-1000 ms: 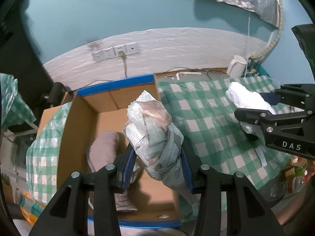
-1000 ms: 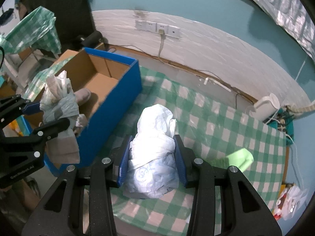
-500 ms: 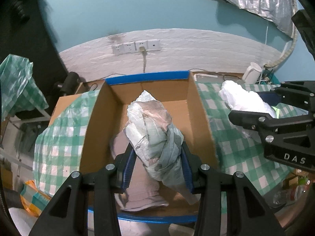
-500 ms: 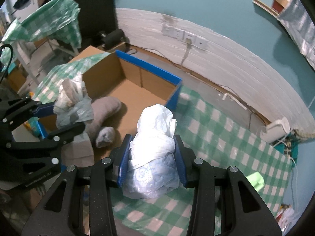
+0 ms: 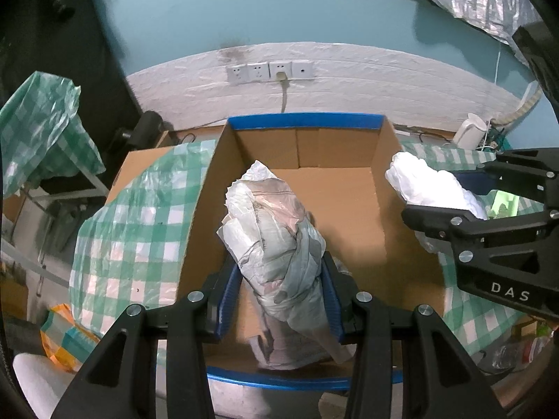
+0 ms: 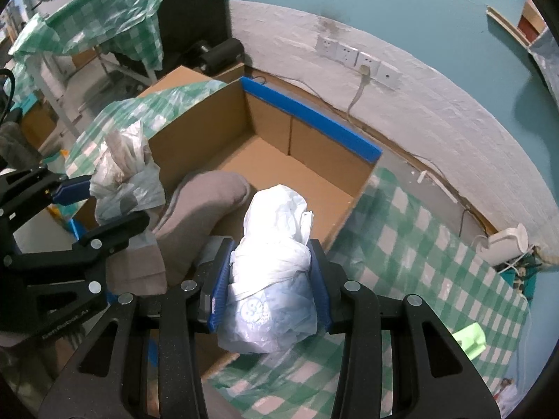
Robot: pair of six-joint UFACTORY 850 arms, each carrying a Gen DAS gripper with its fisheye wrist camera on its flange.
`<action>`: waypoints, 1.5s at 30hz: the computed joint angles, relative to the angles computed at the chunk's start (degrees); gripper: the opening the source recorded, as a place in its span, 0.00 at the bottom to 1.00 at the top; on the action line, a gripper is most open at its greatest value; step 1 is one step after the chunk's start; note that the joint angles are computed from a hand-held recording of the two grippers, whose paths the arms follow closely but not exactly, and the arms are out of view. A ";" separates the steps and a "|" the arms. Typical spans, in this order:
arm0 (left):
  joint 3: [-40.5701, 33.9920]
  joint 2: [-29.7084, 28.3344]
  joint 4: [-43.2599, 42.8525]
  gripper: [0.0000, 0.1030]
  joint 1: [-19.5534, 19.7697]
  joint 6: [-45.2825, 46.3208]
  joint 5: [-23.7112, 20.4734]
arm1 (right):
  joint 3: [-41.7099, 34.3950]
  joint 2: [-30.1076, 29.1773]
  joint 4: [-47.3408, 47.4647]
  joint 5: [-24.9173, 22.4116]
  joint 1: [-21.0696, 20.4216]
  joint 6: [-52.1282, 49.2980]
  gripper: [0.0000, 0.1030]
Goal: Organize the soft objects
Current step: 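Lower the white bags into the box and open both grippers, then move both tools back over the table toward the green items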
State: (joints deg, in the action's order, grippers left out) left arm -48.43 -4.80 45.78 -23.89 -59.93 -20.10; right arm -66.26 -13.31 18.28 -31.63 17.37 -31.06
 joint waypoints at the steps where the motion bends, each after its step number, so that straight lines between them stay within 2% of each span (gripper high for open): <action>1: 0.20 0.10 -0.22 0.43 0.33 0.33 0.18 | -0.09 -0.20 -0.11 0.03 0.16 0.12 0.39; 6: 0.12 -0.19 1.29 0.45 0.66 -1.27 -1.31 | -0.83 -1.22 2.48 -0.85 0.42 -1.77 0.41; 11: -0.37 -1.17 2.37 0.48 0.45 -3.29 -3.87 | -0.33 -1.14 1.45 0.75 0.79 -0.09 0.54; 14: -0.67 -1.44 2.40 0.51 0.28 -3.24 -4.41 | 0.21 -0.61 2.26 1.22 0.28 -0.77 0.56; 16: -0.79 -1.49 2.60 0.60 0.11 -3.24 -4.68 | 0.51 -0.25 2.54 1.29 -0.25 -0.92 0.56; 21: -0.76 -1.23 7.28 0.74 -0.88 -7.43 -5.56 | 1.13 0.45 2.31 1.38 -1.53 -0.40 0.57; 32: -1.51 -1.74 7.11 0.74 -1.74 -7.27 -5.27 | 2.90 2.25 3.35 1.80 -4.16 -1.70 0.57; 45: -3.76 -3.78 5.26 0.74 -4.53 -5.95 -4.73 | 4.50 3.34 3.48 1.52 -8.96 -1.96 0.57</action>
State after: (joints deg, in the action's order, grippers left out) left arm -52.19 -8.58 51.04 -28.42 -65.88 -24.82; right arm -61.76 -9.98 21.75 -30.11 8.41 -33.02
